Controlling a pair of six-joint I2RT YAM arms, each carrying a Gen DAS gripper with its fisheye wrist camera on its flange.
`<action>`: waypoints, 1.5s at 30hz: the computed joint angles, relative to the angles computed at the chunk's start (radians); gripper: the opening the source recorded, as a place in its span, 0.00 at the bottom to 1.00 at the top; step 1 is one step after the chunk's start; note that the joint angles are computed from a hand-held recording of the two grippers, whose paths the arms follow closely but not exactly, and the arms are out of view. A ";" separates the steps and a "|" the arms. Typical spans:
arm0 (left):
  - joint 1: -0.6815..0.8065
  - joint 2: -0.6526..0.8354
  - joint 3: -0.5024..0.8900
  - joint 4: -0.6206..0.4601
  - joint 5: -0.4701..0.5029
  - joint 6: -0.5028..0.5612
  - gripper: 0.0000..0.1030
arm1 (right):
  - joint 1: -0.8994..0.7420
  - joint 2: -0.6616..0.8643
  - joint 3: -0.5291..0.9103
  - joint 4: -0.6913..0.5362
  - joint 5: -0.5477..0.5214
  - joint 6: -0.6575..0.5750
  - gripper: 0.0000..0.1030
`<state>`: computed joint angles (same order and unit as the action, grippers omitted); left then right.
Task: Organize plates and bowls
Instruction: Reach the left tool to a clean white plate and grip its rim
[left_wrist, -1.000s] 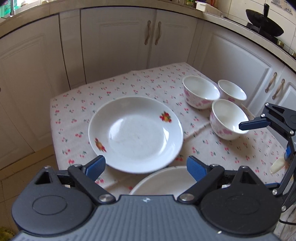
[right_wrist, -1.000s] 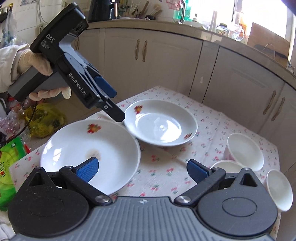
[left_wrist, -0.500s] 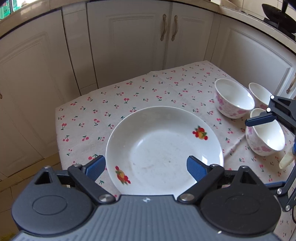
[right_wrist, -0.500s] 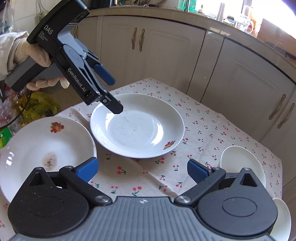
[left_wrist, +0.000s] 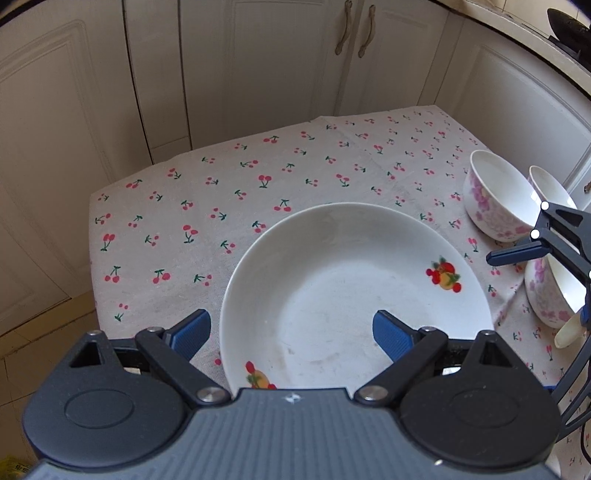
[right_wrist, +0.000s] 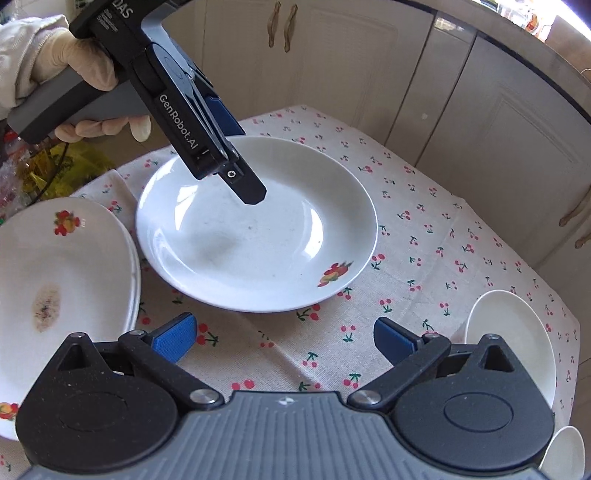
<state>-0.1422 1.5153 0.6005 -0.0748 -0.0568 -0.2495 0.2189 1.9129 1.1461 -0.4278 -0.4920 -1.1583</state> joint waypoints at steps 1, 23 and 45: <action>0.006 0.008 0.001 0.006 0.011 0.002 0.91 | 0.003 0.004 0.005 -0.010 -0.002 -0.007 1.00; 0.058 0.066 0.019 0.035 0.108 0.069 0.90 | 0.046 0.087 0.108 -0.114 -0.017 -0.014 0.97; 0.088 0.113 0.068 0.020 0.187 0.192 0.89 | 0.075 0.130 0.159 -0.151 0.019 0.027 0.98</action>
